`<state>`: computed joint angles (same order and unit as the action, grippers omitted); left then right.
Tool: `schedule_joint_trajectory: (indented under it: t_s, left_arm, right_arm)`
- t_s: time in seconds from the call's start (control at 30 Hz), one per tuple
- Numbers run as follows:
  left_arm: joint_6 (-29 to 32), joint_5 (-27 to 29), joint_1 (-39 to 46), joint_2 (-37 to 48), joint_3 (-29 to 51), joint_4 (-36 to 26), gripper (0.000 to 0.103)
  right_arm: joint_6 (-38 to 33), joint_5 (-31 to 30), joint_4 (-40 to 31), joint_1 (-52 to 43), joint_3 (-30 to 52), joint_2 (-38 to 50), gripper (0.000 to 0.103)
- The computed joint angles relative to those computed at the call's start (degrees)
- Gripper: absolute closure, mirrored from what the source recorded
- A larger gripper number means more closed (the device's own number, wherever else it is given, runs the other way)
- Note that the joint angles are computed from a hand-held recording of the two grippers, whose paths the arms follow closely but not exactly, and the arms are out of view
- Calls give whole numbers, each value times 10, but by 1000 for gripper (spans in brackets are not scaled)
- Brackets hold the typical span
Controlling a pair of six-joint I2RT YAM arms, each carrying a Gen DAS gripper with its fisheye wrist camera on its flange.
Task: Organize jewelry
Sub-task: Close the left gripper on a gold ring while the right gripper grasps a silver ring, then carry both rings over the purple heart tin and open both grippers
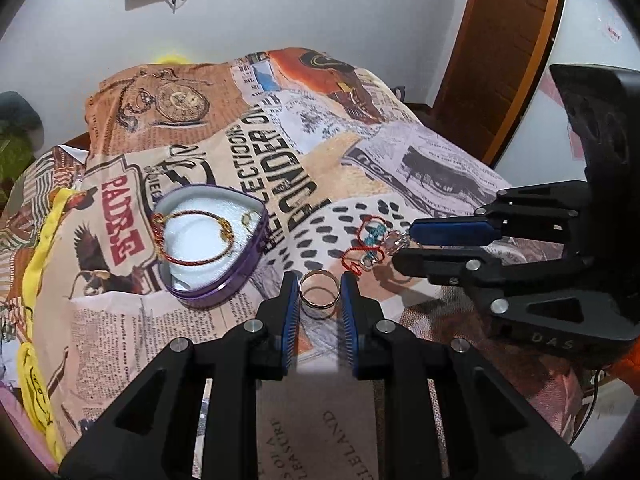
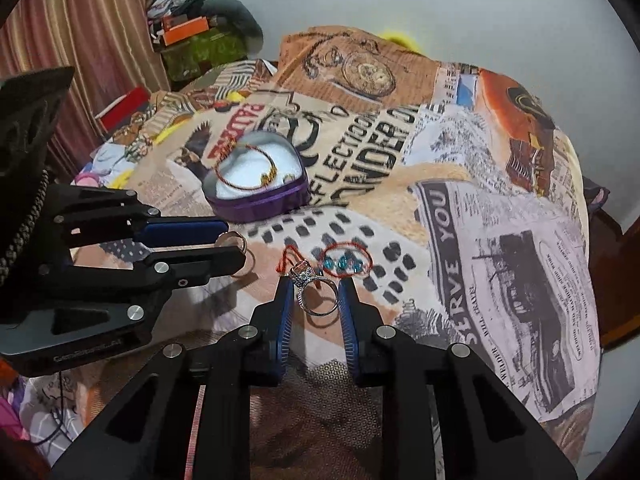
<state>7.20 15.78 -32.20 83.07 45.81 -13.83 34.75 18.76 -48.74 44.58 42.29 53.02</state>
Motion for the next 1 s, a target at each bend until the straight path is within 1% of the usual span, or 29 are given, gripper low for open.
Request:
schedule_joint_trajectory:
  t_s: [0.23, 0.5, 0.8, 1.0]
  left_arm:
    - [0, 6, 28, -19, 9, -5, 83]
    - [1, 19, 68, -33, 31, -5, 83]
    - [1, 24, 106, -29, 45, 12, 83]
    - [1, 21, 122, -1, 56, 28, 83]
  right_arm:
    - [1, 22, 1, 10, 36, 5, 83]
    - [-16, 26, 28, 2, 66, 25, 83]
    - [-44, 12, 79, -18, 91, 72, 83]
    - [-66, -14, 114, -46, 101, 114, 83]
